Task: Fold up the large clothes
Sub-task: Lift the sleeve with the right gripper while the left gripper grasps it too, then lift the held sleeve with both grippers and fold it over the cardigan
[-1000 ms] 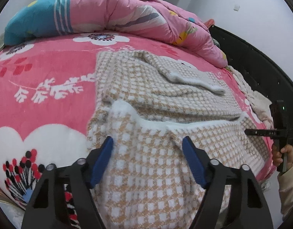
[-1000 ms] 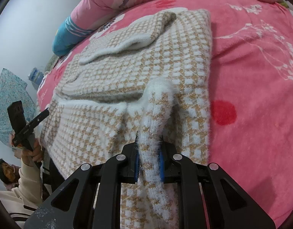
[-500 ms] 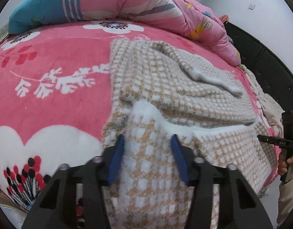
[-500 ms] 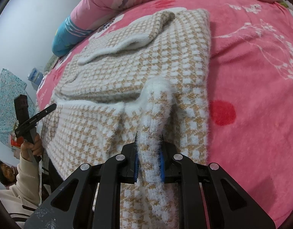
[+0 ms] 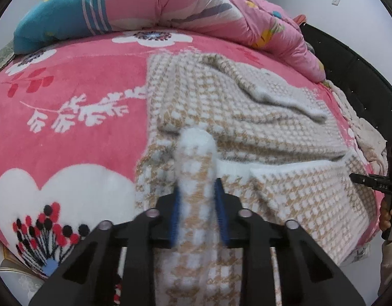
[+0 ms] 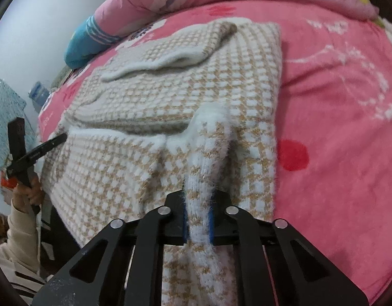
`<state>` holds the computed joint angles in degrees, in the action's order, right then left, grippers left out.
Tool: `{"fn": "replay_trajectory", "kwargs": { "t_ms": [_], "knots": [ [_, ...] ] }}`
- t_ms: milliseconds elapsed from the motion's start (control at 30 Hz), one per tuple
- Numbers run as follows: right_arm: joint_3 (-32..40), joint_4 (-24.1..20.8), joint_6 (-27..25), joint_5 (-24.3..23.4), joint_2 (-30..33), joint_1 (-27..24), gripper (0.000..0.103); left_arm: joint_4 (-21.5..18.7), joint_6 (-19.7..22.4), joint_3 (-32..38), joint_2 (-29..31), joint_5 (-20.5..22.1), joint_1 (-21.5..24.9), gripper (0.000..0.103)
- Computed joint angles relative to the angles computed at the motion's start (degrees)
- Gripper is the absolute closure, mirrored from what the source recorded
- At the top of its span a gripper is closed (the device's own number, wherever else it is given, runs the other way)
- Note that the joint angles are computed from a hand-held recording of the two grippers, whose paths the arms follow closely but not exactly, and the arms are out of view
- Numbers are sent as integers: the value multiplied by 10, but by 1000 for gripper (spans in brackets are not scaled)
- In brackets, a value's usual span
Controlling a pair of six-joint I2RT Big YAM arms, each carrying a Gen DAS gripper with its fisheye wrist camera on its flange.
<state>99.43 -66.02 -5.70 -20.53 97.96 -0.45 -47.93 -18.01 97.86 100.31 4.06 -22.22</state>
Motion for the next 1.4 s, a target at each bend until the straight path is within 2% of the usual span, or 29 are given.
{"fn": "replay_trajectory", "kwargs": {
  "t_ms": [100, 367, 700, 900, 1100, 1233, 1400],
  "knots": [
    [-13, 17, 4, 10, -18, 4, 96, 12, 12, -13, -15, -22, -8, 89],
    [-62, 62, 10, 35, -86, 16, 97, 52, 49, -46, -61, -96, -34, 91],
    [-120, 114, 14, 60, -169, 27, 97, 113, 56, -123, -149, -165, -66, 92],
    [-133, 144, 26, 67, -184, 33, 97, 132, 59, -147, -182, -179, -72, 92],
    [-127, 153, 32, 74, -181, 32, 97, 147, 64, -145, -188, -172, -70, 93],
    [-115, 160, 27, 80, -178, 32, 98, 146, 76, -114, -174, -156, -64, 93],
    [-67, 167, 35, 71, -147, 21, 98, 141, 110, -36, -130, -142, -51, 93]
  ]
}}
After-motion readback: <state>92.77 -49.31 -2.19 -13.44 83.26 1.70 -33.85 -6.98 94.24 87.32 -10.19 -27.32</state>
